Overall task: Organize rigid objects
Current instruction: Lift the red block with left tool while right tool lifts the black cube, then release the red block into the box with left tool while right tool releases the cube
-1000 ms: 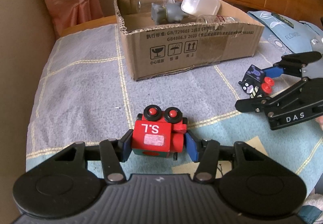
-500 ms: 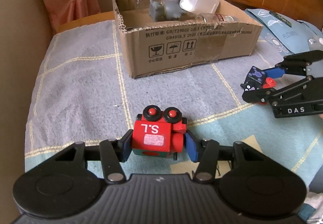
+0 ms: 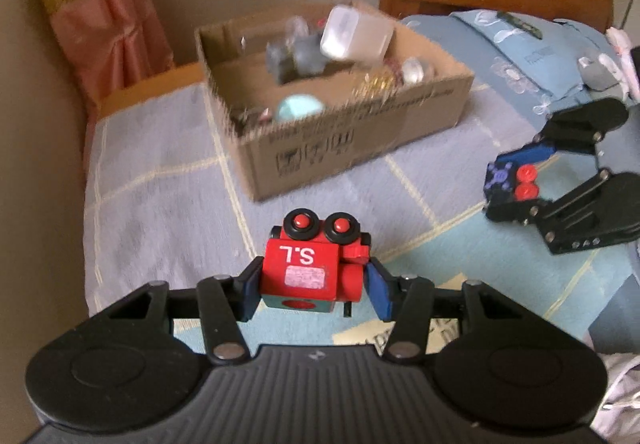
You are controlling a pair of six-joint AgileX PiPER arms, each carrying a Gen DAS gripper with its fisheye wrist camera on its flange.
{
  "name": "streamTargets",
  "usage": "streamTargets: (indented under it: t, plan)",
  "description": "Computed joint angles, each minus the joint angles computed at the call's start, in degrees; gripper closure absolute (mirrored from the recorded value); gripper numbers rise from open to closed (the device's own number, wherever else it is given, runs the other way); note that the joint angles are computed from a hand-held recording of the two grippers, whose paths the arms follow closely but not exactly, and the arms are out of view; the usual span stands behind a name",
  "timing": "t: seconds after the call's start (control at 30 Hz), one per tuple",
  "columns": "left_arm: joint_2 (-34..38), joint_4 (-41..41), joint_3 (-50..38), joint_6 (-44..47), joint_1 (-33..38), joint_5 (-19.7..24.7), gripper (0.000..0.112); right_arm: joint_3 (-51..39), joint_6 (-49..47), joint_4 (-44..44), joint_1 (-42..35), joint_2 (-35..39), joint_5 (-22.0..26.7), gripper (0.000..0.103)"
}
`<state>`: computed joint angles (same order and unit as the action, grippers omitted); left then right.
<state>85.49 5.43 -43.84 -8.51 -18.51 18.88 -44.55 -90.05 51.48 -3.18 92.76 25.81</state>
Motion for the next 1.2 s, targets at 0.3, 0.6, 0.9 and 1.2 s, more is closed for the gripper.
streamTargets:
  t: [0.3,0.6,0.9,1.2]
  plan:
    - [1.7,-0.5,-10.6,4.5,0.7,4.8,0.060,-4.4,-0.6,0.1,-2.5,-2.1,5.6,0.046]
    - [15.7,-0.9,-30.6,7.2,3.5,9.7,0.060,-14.3,4.7,-1.7,-0.8,0.6,6.9,0.046]
    - [30.1,2.3,-47.3,4.5,6.1,12.4,0.060,-23.2,13.3,-7.3,0.5,5.3,7.0,0.046]
    - [31.0,5.8,-45.3,-0.7,6.7,5.6,0.025,-24.2,15.9,-10.3,2.1,6.4,6.4,0.046]
